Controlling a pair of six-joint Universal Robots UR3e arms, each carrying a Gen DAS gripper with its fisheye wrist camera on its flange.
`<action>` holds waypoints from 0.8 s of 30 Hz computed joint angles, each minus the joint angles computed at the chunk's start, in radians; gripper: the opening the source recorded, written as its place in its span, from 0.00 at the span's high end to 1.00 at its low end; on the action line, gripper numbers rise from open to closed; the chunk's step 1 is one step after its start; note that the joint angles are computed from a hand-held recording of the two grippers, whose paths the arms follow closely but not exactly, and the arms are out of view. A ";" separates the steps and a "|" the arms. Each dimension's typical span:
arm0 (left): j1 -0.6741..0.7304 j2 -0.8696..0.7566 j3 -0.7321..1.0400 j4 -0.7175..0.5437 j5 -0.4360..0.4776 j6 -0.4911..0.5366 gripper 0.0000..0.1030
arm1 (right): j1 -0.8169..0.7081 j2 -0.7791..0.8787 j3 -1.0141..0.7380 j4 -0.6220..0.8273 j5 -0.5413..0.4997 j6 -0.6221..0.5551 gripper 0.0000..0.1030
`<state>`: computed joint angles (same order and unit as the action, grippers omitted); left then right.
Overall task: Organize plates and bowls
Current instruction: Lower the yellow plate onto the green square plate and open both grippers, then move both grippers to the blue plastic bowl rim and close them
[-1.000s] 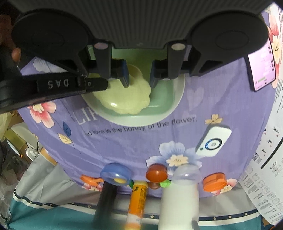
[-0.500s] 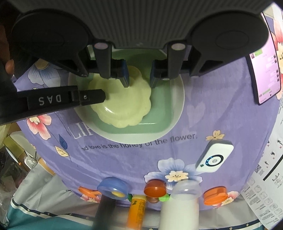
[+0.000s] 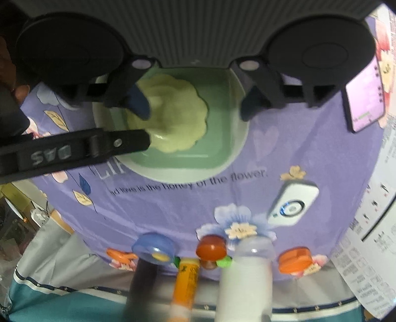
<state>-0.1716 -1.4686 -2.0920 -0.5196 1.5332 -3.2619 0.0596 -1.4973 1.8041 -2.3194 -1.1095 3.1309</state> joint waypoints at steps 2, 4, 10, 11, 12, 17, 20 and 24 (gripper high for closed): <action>0.005 0.008 0.002 0.008 -0.003 0.002 0.12 | -0.014 -0.014 0.008 -0.019 0.011 0.001 0.14; 0.007 0.005 0.017 0.005 0.000 -0.002 0.07 | -0.022 -0.016 -0.002 -0.021 0.012 0.001 0.08; -0.008 -0.029 0.081 -0.023 0.038 -0.019 0.00 | -0.053 -0.032 -0.004 -0.047 0.011 -0.005 0.00; -0.011 -0.037 0.094 -0.029 0.044 -0.023 0.00 | -0.059 -0.035 -0.005 -0.047 0.011 -0.007 0.00; -0.012 -0.044 0.104 -0.034 0.047 -0.024 0.00 | -0.062 -0.033 -0.008 -0.048 0.010 -0.006 0.00; -0.026 -0.082 0.163 -0.048 0.065 -0.026 0.00 | -0.083 -0.036 -0.006 -0.055 0.009 -0.005 0.00; -0.038 -0.115 0.209 -0.058 0.082 -0.025 0.00 | -0.095 -0.037 -0.011 -0.054 0.009 -0.006 0.00; -0.048 -0.164 0.270 -0.065 0.099 -0.038 0.00 | -0.112 -0.028 -0.029 -0.056 0.006 -0.008 0.00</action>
